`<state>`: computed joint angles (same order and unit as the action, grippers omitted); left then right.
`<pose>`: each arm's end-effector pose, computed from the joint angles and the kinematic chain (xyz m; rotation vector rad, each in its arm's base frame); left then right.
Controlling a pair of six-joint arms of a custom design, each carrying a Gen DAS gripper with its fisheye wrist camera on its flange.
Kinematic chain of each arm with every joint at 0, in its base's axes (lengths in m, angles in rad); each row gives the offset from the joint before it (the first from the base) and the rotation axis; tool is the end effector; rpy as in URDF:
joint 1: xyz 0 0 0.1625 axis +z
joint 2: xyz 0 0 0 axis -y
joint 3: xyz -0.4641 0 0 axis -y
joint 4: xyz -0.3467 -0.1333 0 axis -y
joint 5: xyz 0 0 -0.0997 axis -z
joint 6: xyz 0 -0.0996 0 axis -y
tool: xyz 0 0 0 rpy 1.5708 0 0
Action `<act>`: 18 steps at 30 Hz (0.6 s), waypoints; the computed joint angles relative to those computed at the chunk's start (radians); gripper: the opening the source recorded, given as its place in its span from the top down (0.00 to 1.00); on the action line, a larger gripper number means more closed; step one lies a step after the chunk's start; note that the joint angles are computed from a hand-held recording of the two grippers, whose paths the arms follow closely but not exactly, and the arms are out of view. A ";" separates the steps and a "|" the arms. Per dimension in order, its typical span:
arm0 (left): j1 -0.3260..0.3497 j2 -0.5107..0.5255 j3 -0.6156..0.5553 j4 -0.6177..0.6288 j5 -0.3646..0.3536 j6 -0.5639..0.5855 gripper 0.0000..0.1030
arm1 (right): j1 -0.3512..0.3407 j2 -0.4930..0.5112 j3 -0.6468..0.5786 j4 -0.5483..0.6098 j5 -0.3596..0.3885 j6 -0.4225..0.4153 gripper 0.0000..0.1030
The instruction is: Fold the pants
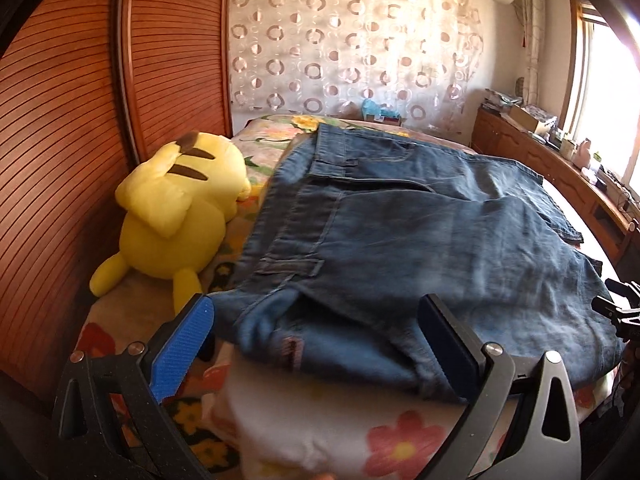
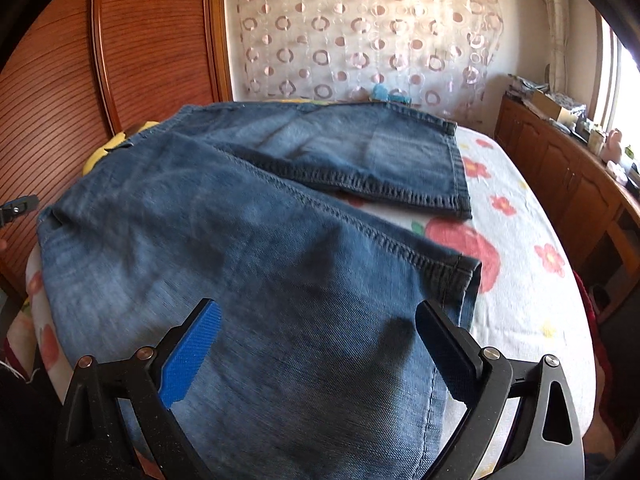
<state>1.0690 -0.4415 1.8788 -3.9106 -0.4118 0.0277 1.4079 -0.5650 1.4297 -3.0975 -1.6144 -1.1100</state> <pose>-0.0719 -0.5979 0.0707 -0.0849 2.0028 -1.1937 0.0045 -0.7676 0.1300 1.1816 -2.3490 0.6926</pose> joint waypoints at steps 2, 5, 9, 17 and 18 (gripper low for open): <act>0.001 -0.005 0.010 0.004 -0.001 -0.017 0.10 | 0.002 0.000 0.006 -0.011 -0.013 0.001 0.05; 0.010 -0.018 0.031 -0.002 -0.019 -0.040 0.23 | -0.002 -0.007 0.016 -0.016 -0.026 0.002 0.05; 0.023 -0.022 0.049 -0.009 -0.021 -0.071 0.32 | -0.011 -0.011 0.024 -0.023 -0.030 0.000 0.05; 0.062 -0.034 0.063 0.050 -0.009 -0.170 0.32 | -0.022 -0.044 0.092 -0.072 -0.017 -0.004 0.05; 0.067 -0.034 0.065 0.054 -0.017 -0.179 0.32 | -0.024 -0.047 0.101 -0.083 -0.016 -0.004 0.05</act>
